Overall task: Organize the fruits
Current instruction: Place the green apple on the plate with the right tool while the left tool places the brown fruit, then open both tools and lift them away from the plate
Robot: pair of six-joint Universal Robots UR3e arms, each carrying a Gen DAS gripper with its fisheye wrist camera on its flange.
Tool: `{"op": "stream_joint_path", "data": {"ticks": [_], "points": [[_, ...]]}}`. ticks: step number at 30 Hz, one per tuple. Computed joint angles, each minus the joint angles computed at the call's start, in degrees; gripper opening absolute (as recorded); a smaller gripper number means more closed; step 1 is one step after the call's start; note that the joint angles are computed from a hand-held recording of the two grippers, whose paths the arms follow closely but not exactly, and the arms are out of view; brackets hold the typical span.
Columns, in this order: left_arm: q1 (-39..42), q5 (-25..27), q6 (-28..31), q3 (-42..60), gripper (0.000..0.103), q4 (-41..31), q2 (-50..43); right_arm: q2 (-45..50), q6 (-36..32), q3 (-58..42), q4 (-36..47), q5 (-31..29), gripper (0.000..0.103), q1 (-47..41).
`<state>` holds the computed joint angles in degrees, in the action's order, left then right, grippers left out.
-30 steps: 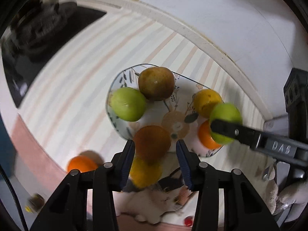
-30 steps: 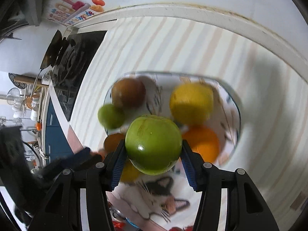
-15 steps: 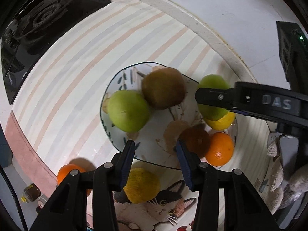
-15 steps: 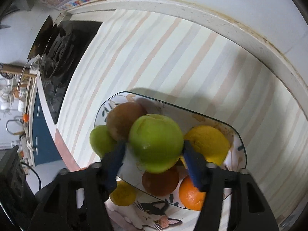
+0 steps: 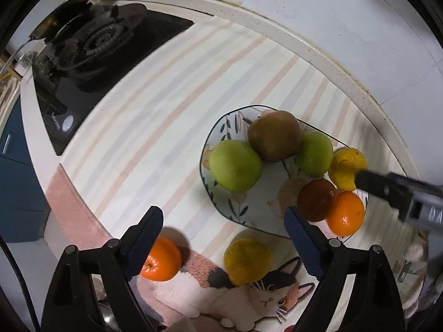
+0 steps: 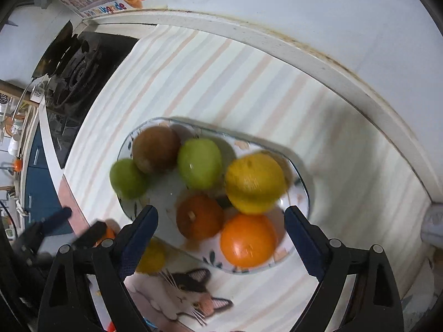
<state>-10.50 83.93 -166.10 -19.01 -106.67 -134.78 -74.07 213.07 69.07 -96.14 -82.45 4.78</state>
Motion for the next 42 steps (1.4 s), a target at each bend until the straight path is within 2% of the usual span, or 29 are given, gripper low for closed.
{"op": "stream_joint_path", "data": {"ticks": [3,6,11,17,28,36,42], "points": [[0.4,0.9,1.1,-10.3,0.089,5.3,6.5,-3.8,1.5,2.9,0.4,-4.2,0.095,3.3],[0.2,1.5,1.3,-18.2,0.089,9.2,12.1,-8.0,3.5,6.1,0.4,-5.9,0.095,6.0],[0.8,1.0,2.8,-28.7,0.089,13.5,21.9,-13.8,7.5,7.2,2.7,-10.0,0.095,11.1],[2.7,-1.8,5.2,-34.5,0.089,12.7,31.7,-16.6,12.3,1.1,9.0,-14.9,0.095,17.9],[8.1,-7.3,9.7,-36.6,0.089,5.2,45.6,-13.9,23.1,-21.2,25.7,-24.0,0.095,31.0],[12.0,-11.5,13.4,-31.8,0.089,-3.2,49.4,-5.7,30.1,-43.3,39.2,-28.9,0.095,38.8],[13.3,-12.7,14.2,-30.4,0.089,-5.1,50.3,0.7,32.7,-57.7,47.4,-30.8,0.095,41.1]]}}
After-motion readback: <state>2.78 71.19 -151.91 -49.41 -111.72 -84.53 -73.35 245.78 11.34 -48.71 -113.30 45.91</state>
